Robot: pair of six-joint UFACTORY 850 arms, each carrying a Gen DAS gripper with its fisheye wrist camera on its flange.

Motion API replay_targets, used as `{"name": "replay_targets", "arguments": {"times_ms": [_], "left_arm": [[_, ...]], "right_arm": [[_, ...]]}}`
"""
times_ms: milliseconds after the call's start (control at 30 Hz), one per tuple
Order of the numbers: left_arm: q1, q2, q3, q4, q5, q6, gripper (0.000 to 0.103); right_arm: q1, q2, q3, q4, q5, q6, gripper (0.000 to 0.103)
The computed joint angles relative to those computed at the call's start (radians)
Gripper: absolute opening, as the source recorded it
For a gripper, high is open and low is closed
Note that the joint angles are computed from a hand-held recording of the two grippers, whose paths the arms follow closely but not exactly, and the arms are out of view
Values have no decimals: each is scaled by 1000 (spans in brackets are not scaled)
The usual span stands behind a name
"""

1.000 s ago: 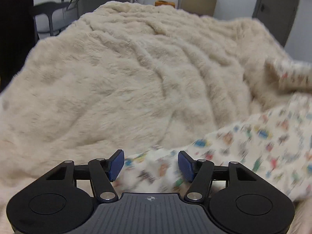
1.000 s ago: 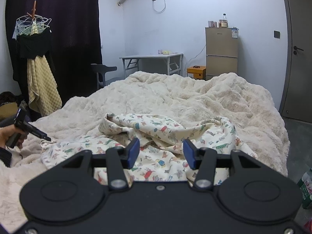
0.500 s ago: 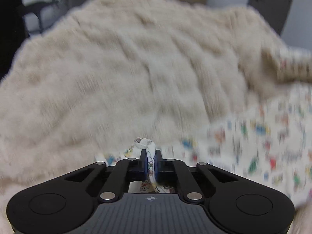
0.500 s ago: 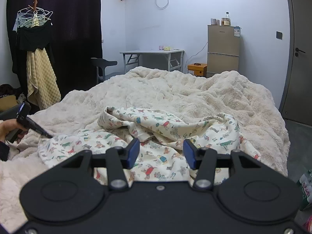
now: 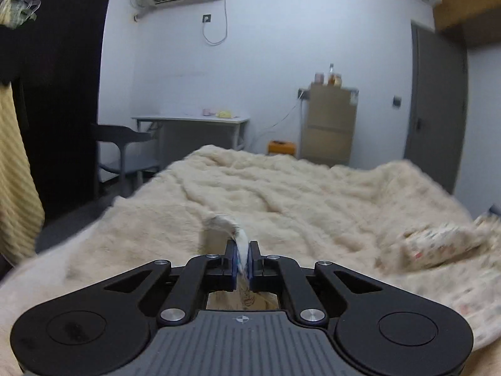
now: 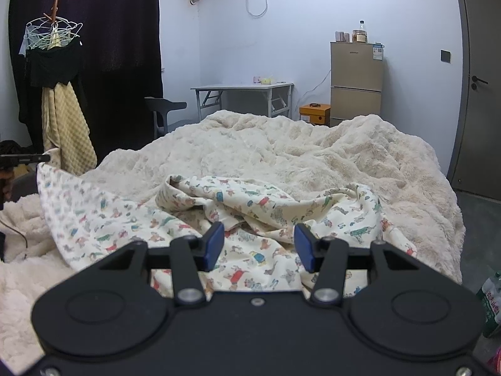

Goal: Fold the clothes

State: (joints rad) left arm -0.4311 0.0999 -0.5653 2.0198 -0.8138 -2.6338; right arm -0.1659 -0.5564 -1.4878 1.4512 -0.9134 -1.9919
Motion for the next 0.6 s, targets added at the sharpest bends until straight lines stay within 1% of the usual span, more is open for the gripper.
{"name": "replay_targets", "arguments": {"times_ms": [33,67,100,133,167,267,333,367,400,433,467,500,533,567,600], "left_arm": [[15,0,-8,-33,53,23,4],[16,-9,-22,-104,71,88,5],[1,-29,-41,-192,47,173,5],[-10,-37,-50,-242,24,215,6],[-15,-27,-46,-252,14,216,6],[-24,24,8,-136,-24,59,3],[-13,15,-3,-133,6,54,5],[-1,1,-20,-162,44,82,9],[15,-20,-42,-200,97,127,33],[31,-42,-65,-245,148,179,63],[45,-63,-83,-274,184,222,73],[66,-93,-103,-295,230,262,73],[100,-140,-132,-342,301,333,74],[125,-173,-151,-382,345,386,74],[147,-193,-152,-410,371,396,74]], "right_arm": [[0,0,0,-1,-1,1,48],[1,1,1,-4,-1,0,48],[2,1,0,-6,1,-2,48],[1,2,1,-6,1,-4,48],[0,2,0,-3,2,-3,48],[-3,0,-3,2,0,3,48],[-5,-3,-6,3,0,9,48],[-4,-3,-7,2,0,10,48],[-4,-4,-7,1,0,11,48],[-4,-3,-6,1,0,9,48],[-4,-2,-5,0,0,6,48],[-4,-1,-4,0,0,3,48],[-5,0,-3,0,-1,3,48],[-5,1,-2,1,-2,2,48],[-5,2,-1,3,0,-1,48]]}}
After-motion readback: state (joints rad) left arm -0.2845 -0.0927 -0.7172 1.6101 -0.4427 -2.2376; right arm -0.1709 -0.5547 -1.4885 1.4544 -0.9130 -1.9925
